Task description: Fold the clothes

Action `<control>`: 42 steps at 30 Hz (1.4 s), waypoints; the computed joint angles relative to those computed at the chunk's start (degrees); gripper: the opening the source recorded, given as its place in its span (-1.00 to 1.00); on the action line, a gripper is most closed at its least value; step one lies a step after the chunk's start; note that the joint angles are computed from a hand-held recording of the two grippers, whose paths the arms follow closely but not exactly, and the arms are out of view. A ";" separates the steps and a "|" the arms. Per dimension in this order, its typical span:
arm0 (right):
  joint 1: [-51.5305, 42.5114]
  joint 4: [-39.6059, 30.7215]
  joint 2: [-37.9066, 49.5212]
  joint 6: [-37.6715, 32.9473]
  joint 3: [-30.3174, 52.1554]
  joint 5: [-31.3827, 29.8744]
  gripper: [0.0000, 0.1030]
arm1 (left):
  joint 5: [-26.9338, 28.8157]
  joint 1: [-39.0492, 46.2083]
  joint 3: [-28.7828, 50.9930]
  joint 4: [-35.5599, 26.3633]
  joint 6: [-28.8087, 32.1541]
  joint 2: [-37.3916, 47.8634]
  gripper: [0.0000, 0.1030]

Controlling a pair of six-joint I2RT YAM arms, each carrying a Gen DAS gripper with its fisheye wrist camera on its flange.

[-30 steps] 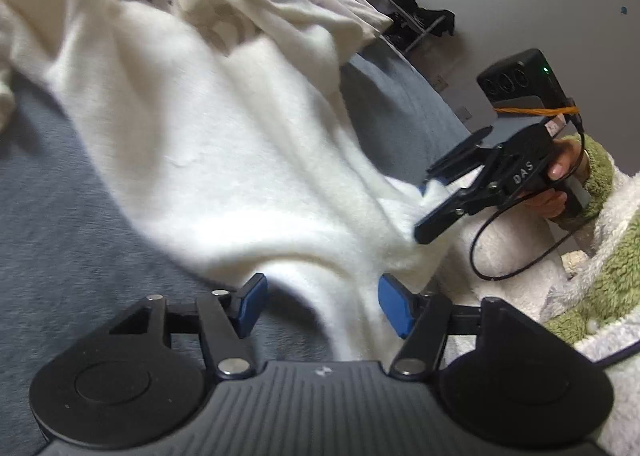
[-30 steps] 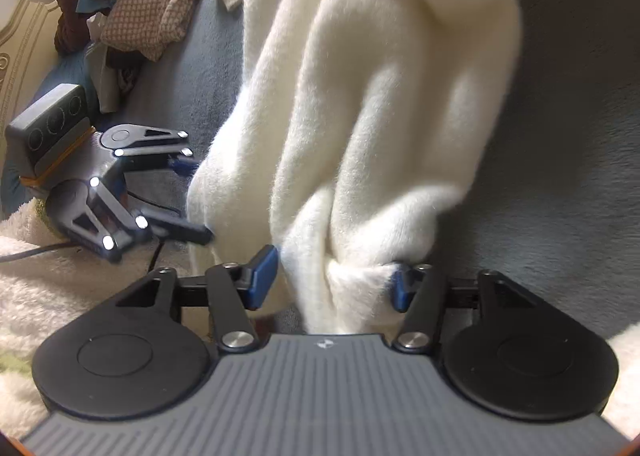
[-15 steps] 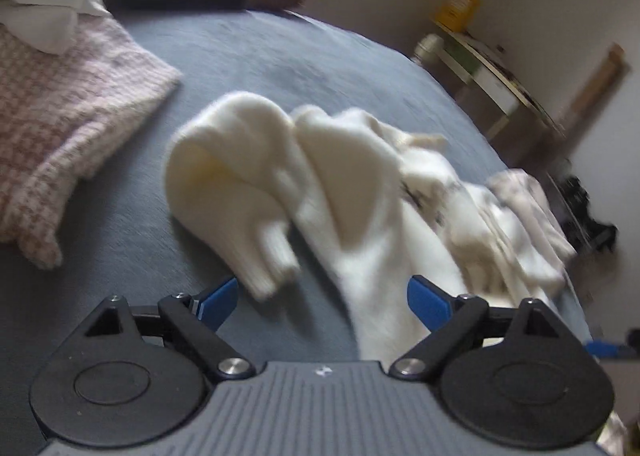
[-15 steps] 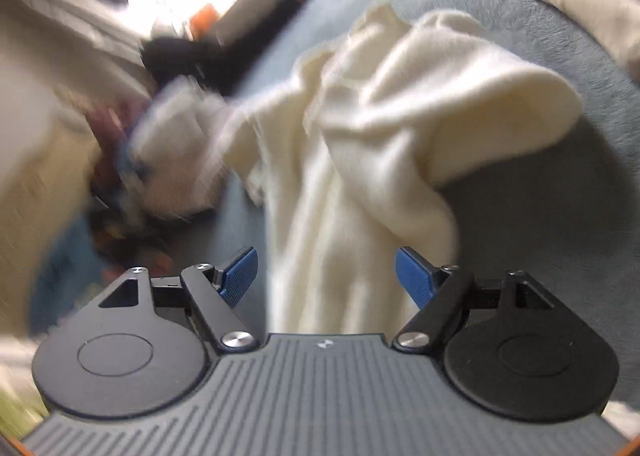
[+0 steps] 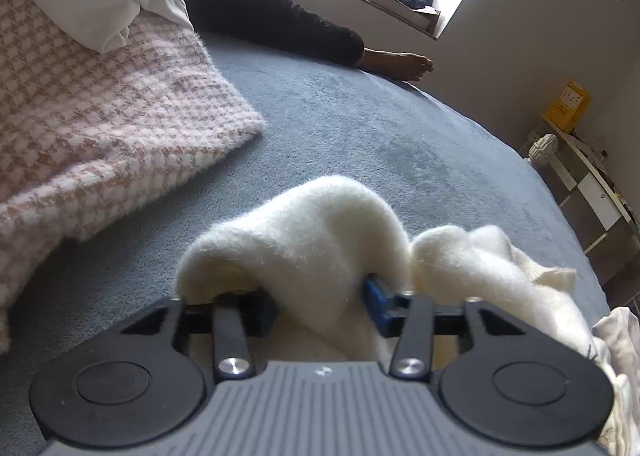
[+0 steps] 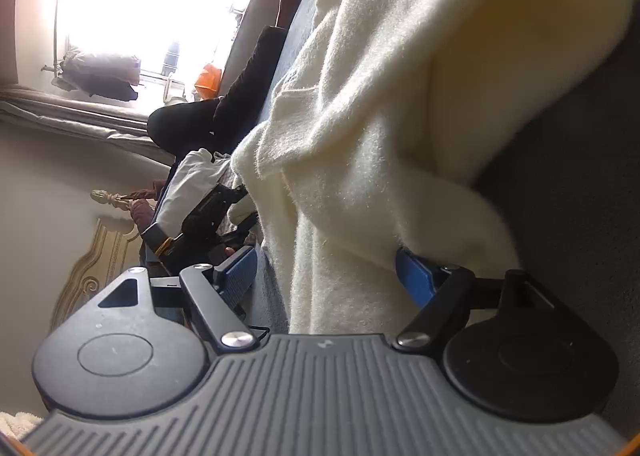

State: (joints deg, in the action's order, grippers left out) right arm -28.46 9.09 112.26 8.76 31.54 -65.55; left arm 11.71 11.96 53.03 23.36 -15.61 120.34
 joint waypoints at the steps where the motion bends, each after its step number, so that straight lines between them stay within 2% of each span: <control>1: -0.39 0.94 0.83 0.75 -0.04 -0.16 0.49 | -2.55 -0.92 -0.40 0.46 0.80 -0.51 -0.79; 3: -0.76 2.64 2.24 2.08 -0.19 -0.22 0.49 | -7.61 -2.60 -1.58 1.59 2.53 -2.01 -0.80; 6: -0.33 3.95 2.18 2.26 -1.07 0.07 0.49 | -14.20 -3.03 -7.39 4.50 5.71 -9.83 -0.81; 8: 0.13 4.65 1.84 2.24 -1.66 0.32 0.49 | -15.48 -0.82 -9.56 1.93 4.60 -15.43 -0.81; 12: 0.85 5.43 1.46 2.59 -2.12 0.66 0.49 | -18.63 4.72 -14.12 0.49 6.43 -23.65 -0.81; 16: 0.79 5.39 1.21 2.88 -2.33 0.76 0.49 | -20.56 9.14 -17.61 0.10 9.02 -25.73 -0.81; 20: 0.86 7.71 1.50 5.00 -3.01 1.29 0.49 | -22.63 10.16 -18.21 1.37 13.21 -19.95 -0.73; 22: 0.85 8.92 1.68 6.26 -3.32 1.58 0.49 | -21.24 10.77 -20.98 6.12 15.45 -18.89 -0.61; 23: 0.82 9.13 1.45 6.84 -3.48 1.83 0.49 | -19.69 11.46 -22.73 8.05 16.42 -19.69 -0.46; 24: 0.82 9.25 0.95 7.31 -3.72 2.16 0.49 | -17.39 12.47 -23.78 7.62 17.53 -21.00 -0.18; 26: 0.58 8.53 -0.88 7.11 -4.51 2.60 0.51 | -12.94 14.55 -25.73 6.39 19.80 -23.66 0.13; 29: 1.04 4.67 -7.97 2.96 -6.69 4.30 0.51 | -10.96 17.05 -30.11 4.99 22.07 -29.11 0.48; 30: 1.98 2.67 -12.38 0.54 -7.82 6.31 0.51 | -8.79 18.37 -31.45 3.90 22.87 -31.21 0.55; 33: 5.75 -2.86 -27.96 -6.35 -11.64 14.86 0.51 | -3.11 21.35 -35.03 0.33 24.48 -37.78 0.55; 36: 7.65 -5.50 -39.80 -9.14 -14.83 24.15 0.51 | 1.05 22.20 -38.06 -3.12 24.42 -44.76 0.54; 38: 1.32 -5.28 -35.61 -6.86 -13.82 22.30 0.51 | 2.89 19.94 -39.29 -3.42 23.28 -47.61 0.54; 40: -6.33 -4.72 -24.07 -1.30 -9.61 17.02 0.51 | 4.55 16.11 -39.97 -2.79 21.82 -48.87 0.54; 42: -12.53 -0.93 -11.72 7.26 -5.33 10.75 0.51 | 5.03 10.17 -40.37 -0.11 20.02 -47.77 0.54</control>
